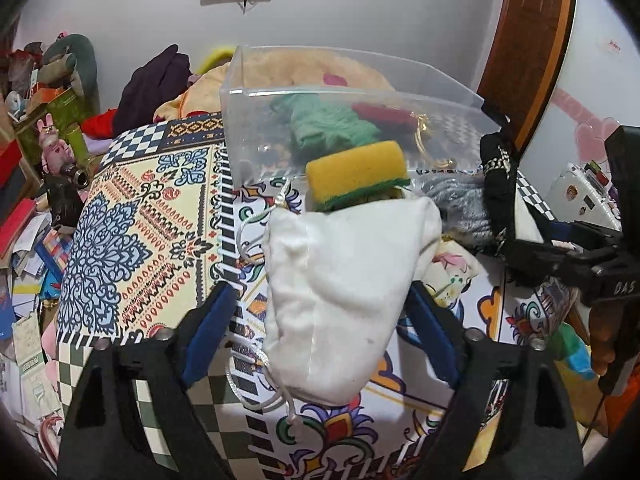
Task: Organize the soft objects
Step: 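Grasp the white cloth with the left tool while the right tool grasps the black-strapped bag, then place the white cloth in the box with the left tool while the right tool drops the bag in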
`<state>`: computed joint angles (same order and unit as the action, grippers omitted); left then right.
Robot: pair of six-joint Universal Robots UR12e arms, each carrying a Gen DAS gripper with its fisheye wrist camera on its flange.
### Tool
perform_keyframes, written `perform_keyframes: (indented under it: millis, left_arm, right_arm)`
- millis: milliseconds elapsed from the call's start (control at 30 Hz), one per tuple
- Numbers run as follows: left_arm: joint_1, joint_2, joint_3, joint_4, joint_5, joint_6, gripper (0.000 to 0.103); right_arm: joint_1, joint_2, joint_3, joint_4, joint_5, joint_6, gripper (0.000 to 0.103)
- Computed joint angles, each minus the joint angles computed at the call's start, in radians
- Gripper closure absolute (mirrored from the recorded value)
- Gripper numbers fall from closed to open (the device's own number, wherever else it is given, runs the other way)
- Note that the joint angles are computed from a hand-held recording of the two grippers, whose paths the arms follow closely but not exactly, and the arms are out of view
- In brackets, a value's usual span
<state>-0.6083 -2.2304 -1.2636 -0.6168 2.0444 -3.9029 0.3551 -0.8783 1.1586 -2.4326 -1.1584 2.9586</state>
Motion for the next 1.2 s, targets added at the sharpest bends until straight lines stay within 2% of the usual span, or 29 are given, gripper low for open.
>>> perform_keyframes:
  millis: [33, 100, 167, 200, 267, 300, 367, 533, 933, 1200]
  left_arm:
    - [0.001, 0.001, -0.003, 0.004, -0.007, 0.001, 0.029]
    - [0.001, 0.003, -0.008, 0.009, -0.005, 0.000, 0.033]
    - [0.002, 0.007, -0.015, 0.024, -0.015, 0.001, 0.043]
    - [0.002, 0.010, -0.020, 0.031, -0.020, -0.003, 0.045]
    - [0.005, 0.016, -0.030, 0.041, -0.028, -0.009, 0.055]
    - [0.006, 0.020, -0.035, 0.046, -0.033, -0.013, 0.057]
    - [0.006, 0.028, -0.046, 0.058, -0.040, -0.016, 0.065]
    - [0.003, 0.042, -0.060, 0.075, -0.029, -0.012, 0.073]
    - [-0.010, 0.054, -0.039, 0.165, 0.074, 0.060, 0.077]
    - [-0.005, 0.028, 0.027, 0.224, 0.130, 0.145, 0.077]
  right_arm:
    - [-0.002, -0.002, 0.003, -0.002, 0.001, 0.001, 0.002]
    - [-0.007, -0.007, 0.012, -0.004, 0.010, -0.004, 0.005]
    - [-0.012, -0.013, 0.026, -0.024, 0.012, 0.000, 0.017]
    - [-0.014, -0.017, 0.035, -0.033, 0.015, 0.008, 0.020]
    - [-0.018, -0.022, 0.044, -0.045, 0.018, 0.017, 0.034]
    - [-0.021, -0.024, 0.047, -0.046, 0.018, 0.018, 0.036]
    - [-0.025, -0.027, 0.054, -0.057, 0.017, 0.019, 0.048]
    - [-0.027, -0.037, 0.066, -0.080, 0.012, 0.017, 0.064]
    - [-0.032, -0.061, 0.085, -0.219, 0.014, 0.020, 0.071]
    - [-0.022, -0.042, 0.032, -0.290, 0.040, 0.038, 0.071]
